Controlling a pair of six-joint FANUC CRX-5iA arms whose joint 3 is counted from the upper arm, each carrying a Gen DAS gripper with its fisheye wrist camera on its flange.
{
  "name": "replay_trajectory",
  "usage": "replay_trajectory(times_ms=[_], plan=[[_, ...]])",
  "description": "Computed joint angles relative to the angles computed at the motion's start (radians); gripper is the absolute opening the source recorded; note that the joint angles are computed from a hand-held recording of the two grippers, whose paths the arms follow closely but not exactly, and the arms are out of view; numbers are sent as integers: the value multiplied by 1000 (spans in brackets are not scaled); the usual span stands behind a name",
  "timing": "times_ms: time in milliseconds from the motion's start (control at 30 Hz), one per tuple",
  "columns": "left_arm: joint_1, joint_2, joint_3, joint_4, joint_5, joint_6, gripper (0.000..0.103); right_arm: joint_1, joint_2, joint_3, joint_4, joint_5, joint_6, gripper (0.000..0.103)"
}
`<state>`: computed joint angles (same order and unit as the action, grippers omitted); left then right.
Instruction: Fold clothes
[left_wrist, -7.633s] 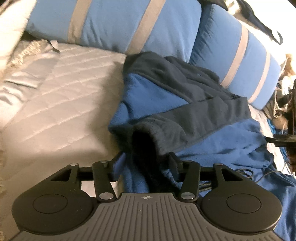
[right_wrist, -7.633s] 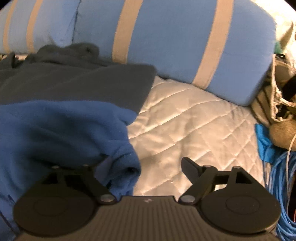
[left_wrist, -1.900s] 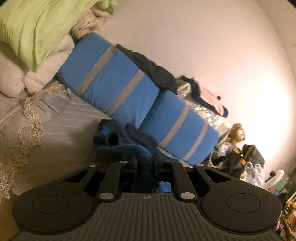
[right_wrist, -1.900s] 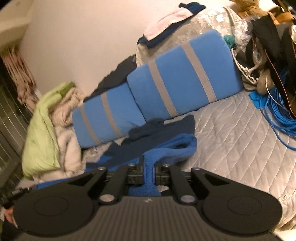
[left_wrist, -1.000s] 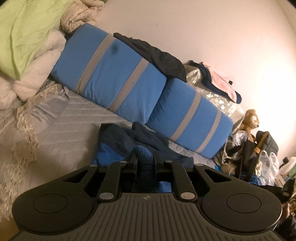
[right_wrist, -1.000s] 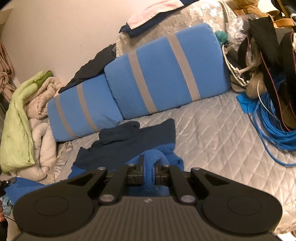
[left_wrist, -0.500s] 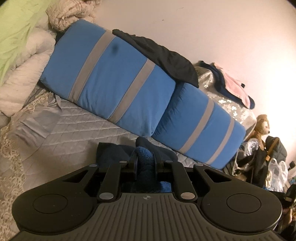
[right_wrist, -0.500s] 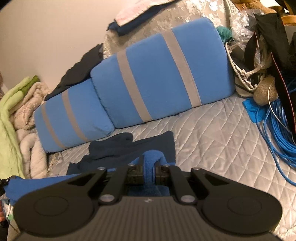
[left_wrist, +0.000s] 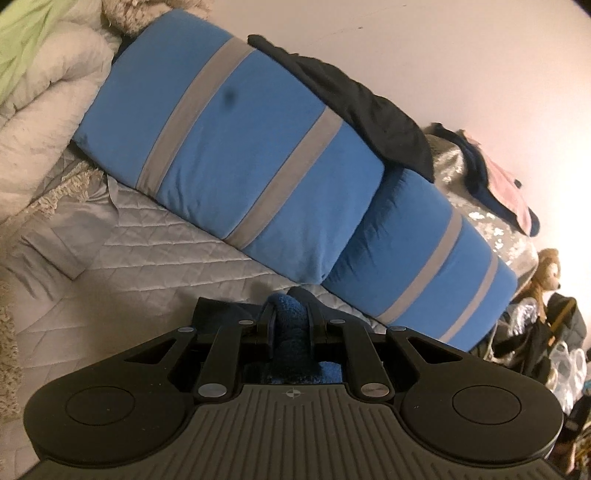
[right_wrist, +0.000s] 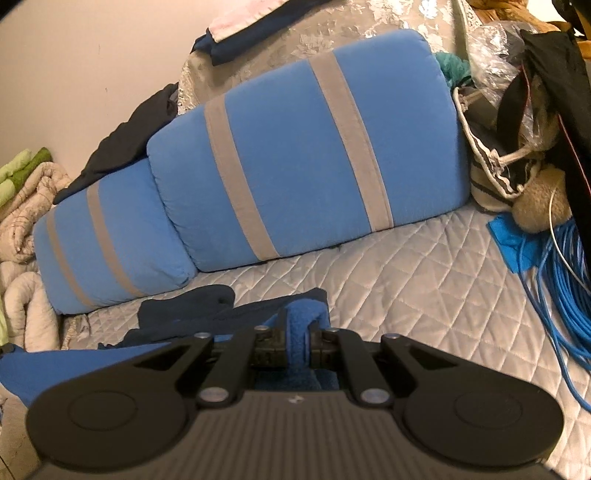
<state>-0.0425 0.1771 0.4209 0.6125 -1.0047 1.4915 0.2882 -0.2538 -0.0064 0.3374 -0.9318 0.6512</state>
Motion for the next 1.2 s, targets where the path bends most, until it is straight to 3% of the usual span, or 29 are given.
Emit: replay_trajectory(times_ms=[433, 600, 867, 1200], plan=[[-32, 213, 271, -128, -99, 197, 16, -83, 152, 95, -73, 26, 74, 7], [-26, 269, 312, -132, -120, 293, 16, -108, 209, 125, -102, 45, 88, 7], [-34, 332, 347, -174, -126, 327, 16, -132, 286, 141, -125, 87, 125, 7], [-52, 447, 506, -238, -175, 325, 16, -150, 370, 179, -134, 112, 154, 7]])
